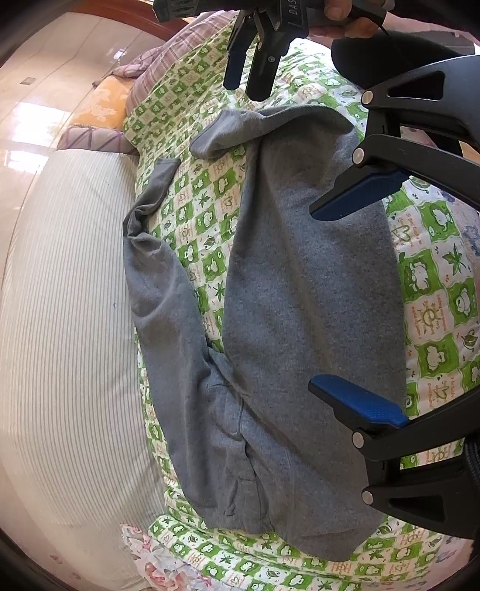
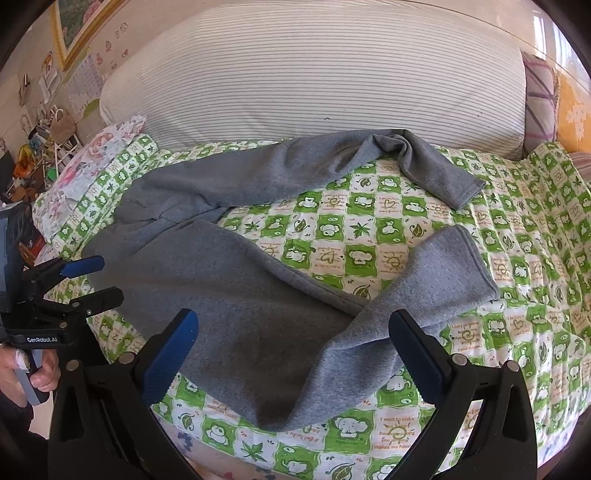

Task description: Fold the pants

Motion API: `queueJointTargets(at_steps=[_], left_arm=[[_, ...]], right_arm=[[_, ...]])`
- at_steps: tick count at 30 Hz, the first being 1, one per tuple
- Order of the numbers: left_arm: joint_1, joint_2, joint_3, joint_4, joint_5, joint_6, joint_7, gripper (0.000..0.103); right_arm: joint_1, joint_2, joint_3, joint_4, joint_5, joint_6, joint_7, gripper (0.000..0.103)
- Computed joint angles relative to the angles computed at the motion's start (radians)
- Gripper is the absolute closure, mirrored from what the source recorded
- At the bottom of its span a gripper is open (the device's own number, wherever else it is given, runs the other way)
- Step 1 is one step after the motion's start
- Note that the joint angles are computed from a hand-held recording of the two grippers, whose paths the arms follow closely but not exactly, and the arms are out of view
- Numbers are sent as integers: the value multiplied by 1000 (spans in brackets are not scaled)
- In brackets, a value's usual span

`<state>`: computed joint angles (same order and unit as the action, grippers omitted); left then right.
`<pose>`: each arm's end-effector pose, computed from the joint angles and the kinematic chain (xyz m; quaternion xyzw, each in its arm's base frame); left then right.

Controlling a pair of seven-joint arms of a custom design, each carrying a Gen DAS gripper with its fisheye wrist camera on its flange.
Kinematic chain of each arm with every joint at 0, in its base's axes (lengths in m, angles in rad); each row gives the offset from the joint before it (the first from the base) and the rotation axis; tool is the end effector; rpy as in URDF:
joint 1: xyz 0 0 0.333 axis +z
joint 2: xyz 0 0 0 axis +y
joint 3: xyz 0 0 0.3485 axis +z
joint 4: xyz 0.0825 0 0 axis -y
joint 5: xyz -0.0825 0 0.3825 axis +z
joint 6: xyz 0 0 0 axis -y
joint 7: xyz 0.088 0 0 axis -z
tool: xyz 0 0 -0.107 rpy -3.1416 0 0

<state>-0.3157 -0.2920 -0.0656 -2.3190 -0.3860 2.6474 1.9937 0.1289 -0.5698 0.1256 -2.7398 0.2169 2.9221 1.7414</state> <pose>0.4588 -0.1762 0.5582 -0.4719 0.8187 -0.3012 0.1278 0.3710 0.0867 0.5033 -0.6231 0.6904 -0.1771 0.3219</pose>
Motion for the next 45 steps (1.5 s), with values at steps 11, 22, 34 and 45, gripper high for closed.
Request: queueJointTargets(at_steps=[11, 22, 34, 45], left_arm=[[-23, 5, 1, 0, -44, -51, 52, 17], [-86, 6, -54, -34, -49, -119, 222, 17], [-82, 123, -113, -4, 106, -46, 173, 50], [-79, 125, -111, 118, -59, -165, 288, 96]], right_arm=[[-24, -6, -20, -24, 4, 2, -7, 0], [-96, -3, -211, -91, 123, 17, -11, 0], [99, 225, -422, 28, 477, 67, -245, 99], [-403, -83, -138, -94, 186, 51, -83, 100]])
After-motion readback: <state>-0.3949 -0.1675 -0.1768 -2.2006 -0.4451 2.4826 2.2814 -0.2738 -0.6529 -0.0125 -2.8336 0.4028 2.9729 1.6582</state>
